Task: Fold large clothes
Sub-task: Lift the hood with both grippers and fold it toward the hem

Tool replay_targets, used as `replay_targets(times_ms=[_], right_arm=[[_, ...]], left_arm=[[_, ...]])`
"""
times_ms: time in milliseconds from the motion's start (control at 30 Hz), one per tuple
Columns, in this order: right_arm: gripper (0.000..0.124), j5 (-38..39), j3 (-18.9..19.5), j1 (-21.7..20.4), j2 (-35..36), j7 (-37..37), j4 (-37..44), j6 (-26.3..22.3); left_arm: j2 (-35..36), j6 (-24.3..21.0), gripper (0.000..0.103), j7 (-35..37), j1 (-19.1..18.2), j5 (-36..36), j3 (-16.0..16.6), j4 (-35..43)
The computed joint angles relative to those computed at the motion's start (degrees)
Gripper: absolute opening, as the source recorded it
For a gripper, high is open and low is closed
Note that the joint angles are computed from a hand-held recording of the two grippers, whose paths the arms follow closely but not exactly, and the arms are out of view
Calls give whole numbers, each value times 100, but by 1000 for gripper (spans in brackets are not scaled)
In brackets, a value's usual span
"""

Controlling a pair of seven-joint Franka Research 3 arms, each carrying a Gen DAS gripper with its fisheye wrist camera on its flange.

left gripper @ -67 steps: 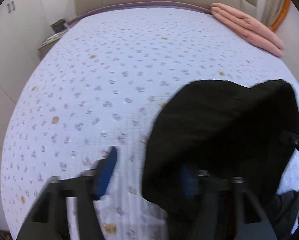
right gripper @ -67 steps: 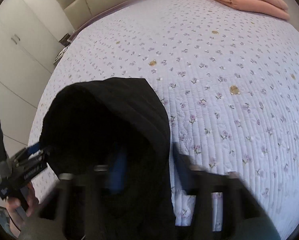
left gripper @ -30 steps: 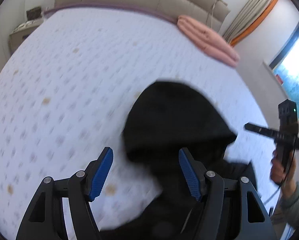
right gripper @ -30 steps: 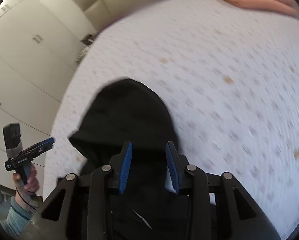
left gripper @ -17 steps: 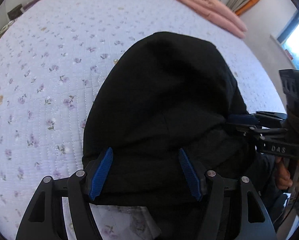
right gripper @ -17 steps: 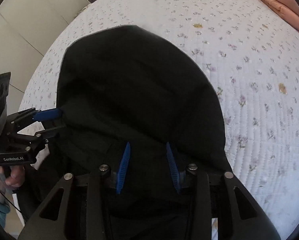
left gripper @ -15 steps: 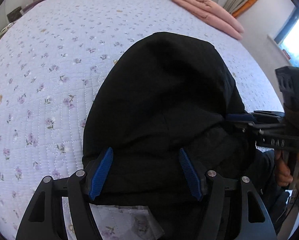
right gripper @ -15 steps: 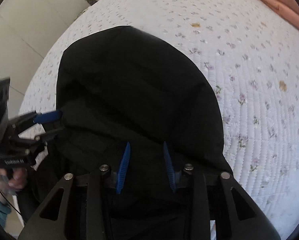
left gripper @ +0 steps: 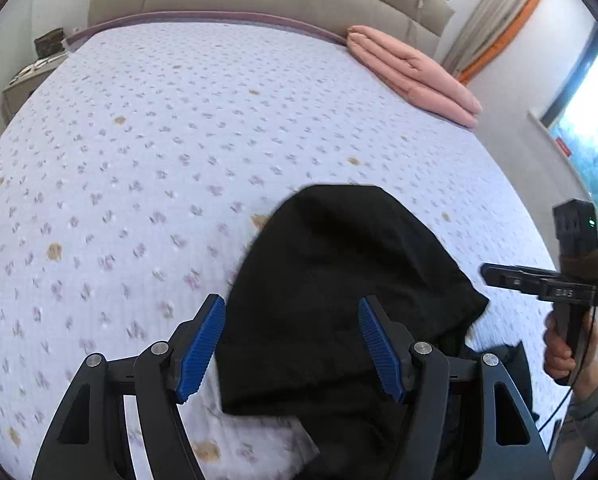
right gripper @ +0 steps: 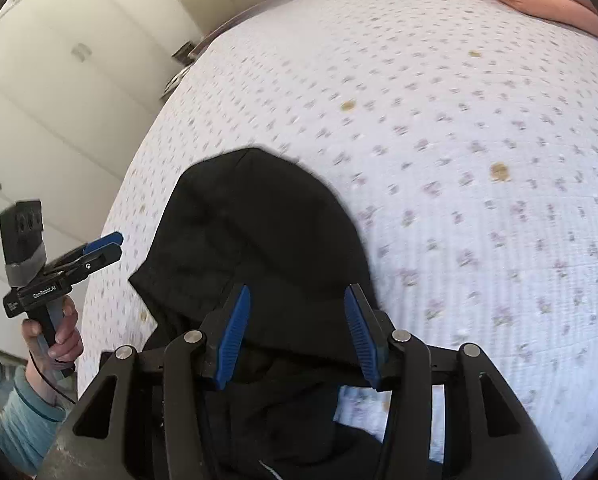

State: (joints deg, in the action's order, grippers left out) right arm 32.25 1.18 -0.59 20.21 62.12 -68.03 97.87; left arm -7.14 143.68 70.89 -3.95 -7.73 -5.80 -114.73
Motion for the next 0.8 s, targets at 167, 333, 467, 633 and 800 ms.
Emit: replay_targets(times_ms=[167, 333, 467, 633, 800], right_arm=[[65, -5, 103, -204, 1291, 502, 1684, -929], [66, 192, 389, -468, 1855, 683, 2140, -1406], [65, 507, 587, -552, 2005, 808, 2036, -1759], [28, 573, 535, -427, 1615, 456, 1485, -1577], [19, 789, 370, -451, 320, -401, 173, -1062]], left_arm=[[799, -532, 71, 233, 148, -531, 44, 609], [1036, -252, 71, 602, 417, -1575, -80, 477], [1137, -219, 71, 1014, 449, -2080, -180, 547], [1078, -98, 21, 669, 282, -1299, -284, 635], [277, 122, 16, 417, 101, -929, -281, 212]])
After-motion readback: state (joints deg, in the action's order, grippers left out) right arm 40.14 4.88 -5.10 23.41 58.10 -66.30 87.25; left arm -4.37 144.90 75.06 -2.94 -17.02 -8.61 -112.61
